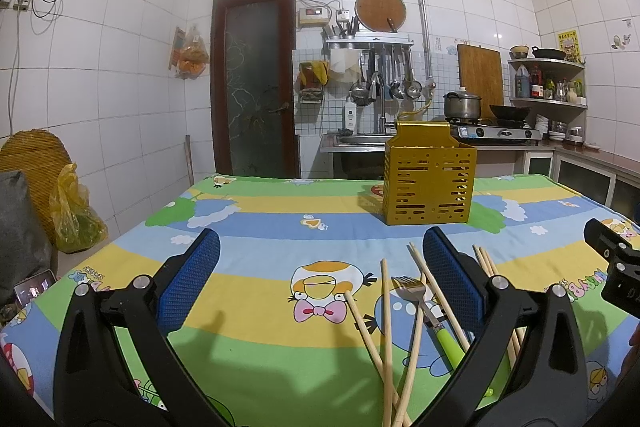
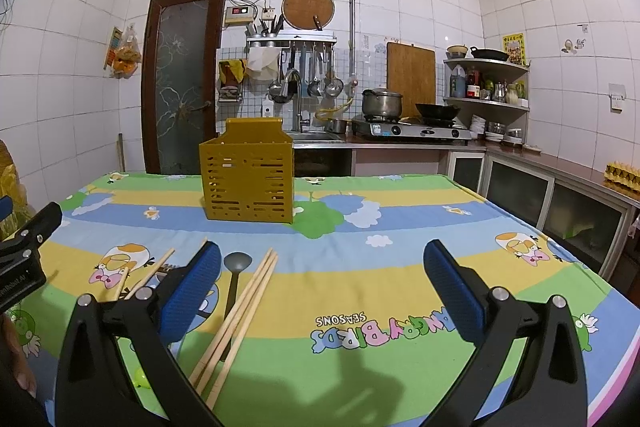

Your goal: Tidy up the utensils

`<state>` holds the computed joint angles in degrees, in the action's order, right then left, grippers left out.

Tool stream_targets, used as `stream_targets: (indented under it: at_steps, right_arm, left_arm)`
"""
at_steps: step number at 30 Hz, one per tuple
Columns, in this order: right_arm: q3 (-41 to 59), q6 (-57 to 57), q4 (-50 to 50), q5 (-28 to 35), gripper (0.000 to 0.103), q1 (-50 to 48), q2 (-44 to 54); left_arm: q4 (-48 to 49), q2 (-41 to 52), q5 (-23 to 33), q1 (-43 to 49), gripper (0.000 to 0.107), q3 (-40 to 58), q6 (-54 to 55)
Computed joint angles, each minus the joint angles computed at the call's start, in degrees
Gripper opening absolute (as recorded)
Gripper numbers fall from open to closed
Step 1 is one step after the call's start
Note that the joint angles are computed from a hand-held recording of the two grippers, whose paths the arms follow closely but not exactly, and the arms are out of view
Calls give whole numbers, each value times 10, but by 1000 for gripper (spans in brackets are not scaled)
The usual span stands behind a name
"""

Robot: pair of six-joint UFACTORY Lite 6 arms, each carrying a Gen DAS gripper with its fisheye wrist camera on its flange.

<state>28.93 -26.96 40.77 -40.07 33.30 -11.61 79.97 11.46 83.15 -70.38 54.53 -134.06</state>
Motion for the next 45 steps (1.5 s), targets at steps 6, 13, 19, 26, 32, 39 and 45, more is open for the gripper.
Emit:
stream_targets:
  at_steps: [6,13,19,26,32,39,45]
  right_arm:
    - [4,-19,23,0,99,10,-2]
    - [0,-26,33,-1,99,14,-9]
    - [3,-29,34,2,99,13,-10]
    - [2,-37,39,5,99,13,-15]
    - [-1,-46,46,-3,99,15,-21]
    - [1,-67,71,-10,99,25,-23]
    - [3,-74,75,-6,99,25,-23]
  left_arm:
    - [1,1,1,-3,98,0,1]
    - [1,3,0,-3,98,1,0]
    - [2,7,-3,-1,98,3,-3]
    - [3,8,-3,0,98,3,-3]
    - [4,12,-9,3,98,3,-7]
    - [4,13,-12,4,98,2,-9]
    - [3,14,-13,5,98,3,-9]
